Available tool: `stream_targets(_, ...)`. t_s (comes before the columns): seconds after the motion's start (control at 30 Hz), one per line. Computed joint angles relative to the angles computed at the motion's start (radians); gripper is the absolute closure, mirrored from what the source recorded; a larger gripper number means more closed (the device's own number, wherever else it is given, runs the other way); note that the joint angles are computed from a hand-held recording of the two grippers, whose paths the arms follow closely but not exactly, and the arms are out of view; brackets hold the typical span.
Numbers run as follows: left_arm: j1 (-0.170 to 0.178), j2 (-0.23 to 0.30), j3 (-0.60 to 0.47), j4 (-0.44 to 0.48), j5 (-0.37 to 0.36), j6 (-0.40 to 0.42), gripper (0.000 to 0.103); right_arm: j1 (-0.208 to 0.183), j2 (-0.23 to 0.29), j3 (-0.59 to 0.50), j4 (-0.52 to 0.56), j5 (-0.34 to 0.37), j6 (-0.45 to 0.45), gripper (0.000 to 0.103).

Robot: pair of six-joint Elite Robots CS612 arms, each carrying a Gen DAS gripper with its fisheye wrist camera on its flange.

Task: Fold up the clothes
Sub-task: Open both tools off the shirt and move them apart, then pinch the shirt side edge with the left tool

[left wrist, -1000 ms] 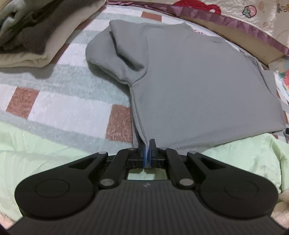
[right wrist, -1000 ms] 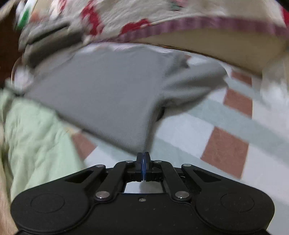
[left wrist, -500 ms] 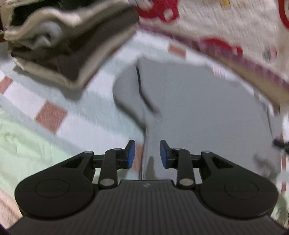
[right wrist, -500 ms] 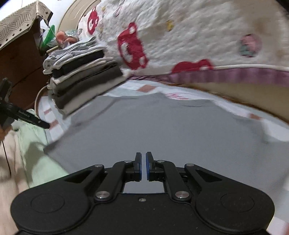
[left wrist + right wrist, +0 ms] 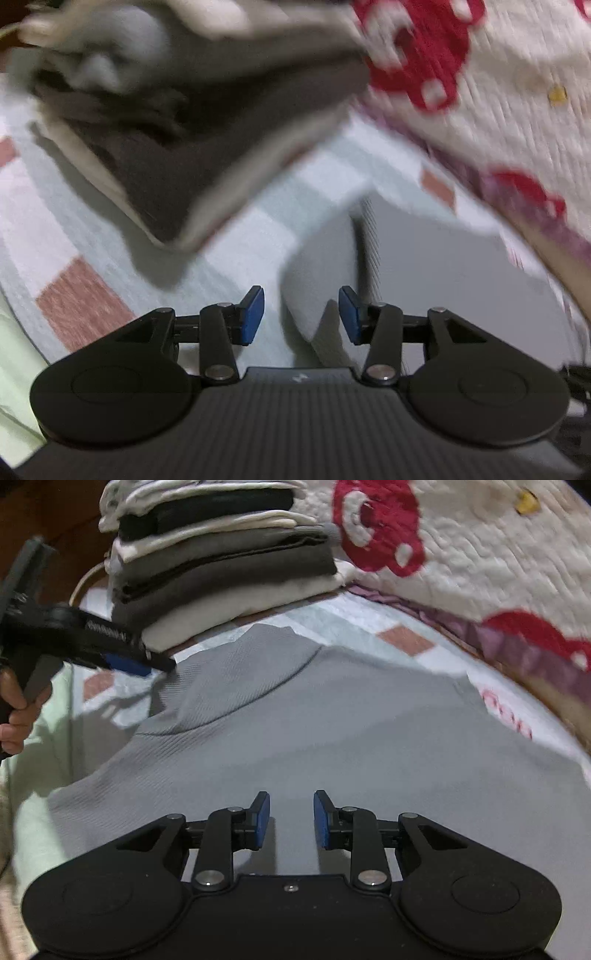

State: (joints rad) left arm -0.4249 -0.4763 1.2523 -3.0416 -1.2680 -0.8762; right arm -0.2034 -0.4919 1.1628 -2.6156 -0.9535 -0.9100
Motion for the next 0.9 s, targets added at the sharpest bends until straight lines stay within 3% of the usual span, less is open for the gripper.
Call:
stream_targets(0.07, -0.004, 0.006, 0.007, -0.037, 0.031, -0.019, 0.059, 0.012, 0.011, -0.015, -0.029, -0.011, -0.013, 0.072)
stream_targets(0.2, -0.001, 0.013, -0.001, -0.047, -0.025, 0.063, 0.052, 0.033, 0.042, -0.071, -0.021, -0.028, 0.005, 0.069)
stream_targets(0.27, 0.01, 0.028, -0.01, -0.079, -0.09, 0.001, 0.05, 0.043, 0.055, -0.094, -0.027, -0.041, 0.017, 0.068)
stream_targets(0.3, 0.015, 0.034, -0.018, -0.074, -0.122, -0.004, 0.053, 0.045, 0.059, -0.099, -0.036, -0.045, 0.018, 0.068)
stream_targets(0.37, 0.007, 0.032, -0.039, 0.019, -0.095, 0.055, 0.054, 0.049, 0.066, -0.107, -0.048, -0.048, 0.019, 0.068)
stream_targets(0.43, 0.0, 0.033, -0.049, 0.043, -0.069, 0.087, 0.055, 0.052, 0.072, -0.113, -0.047, -0.061, 0.023, 0.068)
stream_targets(0.53, 0.009, 0.049, -0.059, -0.015, -0.113, 0.025, 0.055, 0.051, 0.072, -0.109, -0.057, -0.071, 0.041, 0.067)
stream_targets(0.67, 0.017, 0.077, -0.09, -0.056, -0.122, 0.003, 0.053, 0.047, 0.075, -0.107, -0.056, -0.052, 0.086, 0.067)
stream_targets(0.73, 0.018, 0.089, -0.105, -0.068, -0.109, 0.028, 0.059, 0.045, 0.076, -0.108, -0.052, -0.04, 0.108, 0.067)
stream_targets(0.77, 0.017, 0.092, -0.111, -0.062, -0.098, 0.049, 0.073, 0.045, 0.077, -0.108, -0.052, -0.036, 0.109, 0.067)
stream_targets(0.8, 0.016, 0.089, -0.115, -0.025, -0.089, 0.07, 0.098, 0.046, 0.079, -0.111, -0.045, -0.03, 0.108, 0.066)
stream_targets(0.9, -0.002, 0.06, -0.06, -0.071, 0.017, 0.032, 0.099, 0.05, 0.082, -0.122, -0.02, -0.027, 0.076, 0.061)
